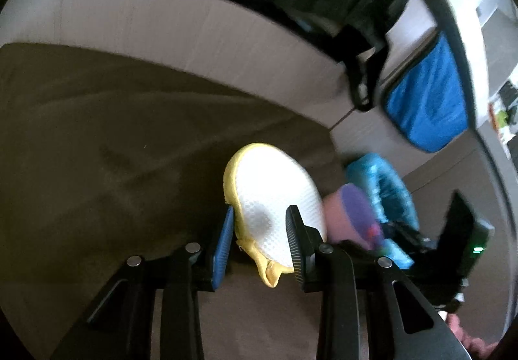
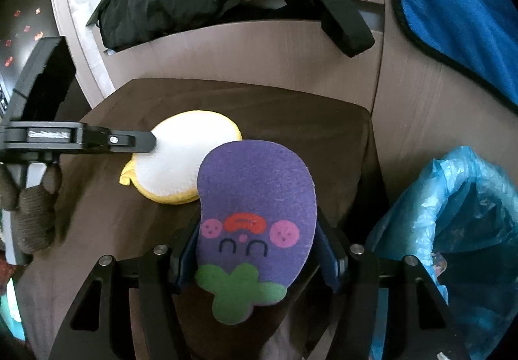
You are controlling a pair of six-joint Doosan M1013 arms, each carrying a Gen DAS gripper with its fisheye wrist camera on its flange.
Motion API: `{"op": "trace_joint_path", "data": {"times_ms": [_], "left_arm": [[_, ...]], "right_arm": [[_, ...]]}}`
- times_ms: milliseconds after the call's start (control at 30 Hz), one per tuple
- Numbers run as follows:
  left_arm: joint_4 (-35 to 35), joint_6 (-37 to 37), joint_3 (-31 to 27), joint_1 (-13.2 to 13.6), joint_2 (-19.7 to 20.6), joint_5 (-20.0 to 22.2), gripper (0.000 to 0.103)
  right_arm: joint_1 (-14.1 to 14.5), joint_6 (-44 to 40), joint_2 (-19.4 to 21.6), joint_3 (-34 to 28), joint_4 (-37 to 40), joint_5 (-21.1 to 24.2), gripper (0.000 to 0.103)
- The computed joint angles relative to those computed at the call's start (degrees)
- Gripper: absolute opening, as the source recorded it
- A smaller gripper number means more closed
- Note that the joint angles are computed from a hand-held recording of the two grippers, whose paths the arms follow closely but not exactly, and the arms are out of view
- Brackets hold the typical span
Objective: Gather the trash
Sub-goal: 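Grasp the yellow-white round sponge with the left tool while right holds the purple sponge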
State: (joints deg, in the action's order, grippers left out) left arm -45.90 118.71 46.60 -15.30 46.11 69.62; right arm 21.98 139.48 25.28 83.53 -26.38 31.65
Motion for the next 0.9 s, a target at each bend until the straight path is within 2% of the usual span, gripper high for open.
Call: {"op": "trace_joint_path", "data": {"times_ms": [100, 300, 333, 400, 467, 533, 600, 800, 867, 900], "left_arm": [[-4.08, 1.60, -0.20, 0.61, -0.01, 1.13, 0.033], [-6.17, -1.53, -3.43, 0.06, 2.10, 4.84, 0.033], [-6.09, -1.96, -3.11, -0.23, 2.01, 4.04, 0.033], [-6.40, -1.84, -1.72, -0.47, 1.25, 1.04, 0.033], [-5.68, -1.49, -0.26, -0.74, 0.25, -1.59, 0.014], [-3.03, -1.87, 1.59, -1.13, -1.21, -4.54, 0.014], [-3.36, -0.91, 4.28, -1.05, -2.98, -7.07, 0.014], [-4.98, 7.49, 17.19, -1.48, -11.63, -22.34, 0.013], [-5.21, 11.54, 22.63, -2.24, -15.56, -30.32, 0.014], [-5.38, 12.78, 24.00, -2.49, -16.54, -32.55, 0.014]], "right_arm": [[-0.09, -0.30, -0.14, 0.26, 0.20, -0.25, 0.059], [0.20, 0.56, 0.01, 0.26, -1.07, -0.28, 0.059], [0.23, 0.63, 0.00, 0.30, -1.18, -0.35, 0.059], [0.05, 0.47, -0.25, 0.66, -0.64, -0.89, 0.059], [-0.14, 0.32, -0.46, 0.92, 0.19, -1.46, 0.059], [-0.33, -0.08, -0.85, 1.38, 0.81, -2.54, 0.059], [-0.12, 1.82, -1.34, 1.78, -1.62, -3.02, 0.059], [0.72, 6.66, -3.28, 2.52, -8.32, -3.95, 0.059], [1.19, 8.18, -4.08, 2.68, -11.14, -3.82, 0.059], [1.64, 9.44, -4.41, 2.65, -12.69, -3.47, 0.059]]}}
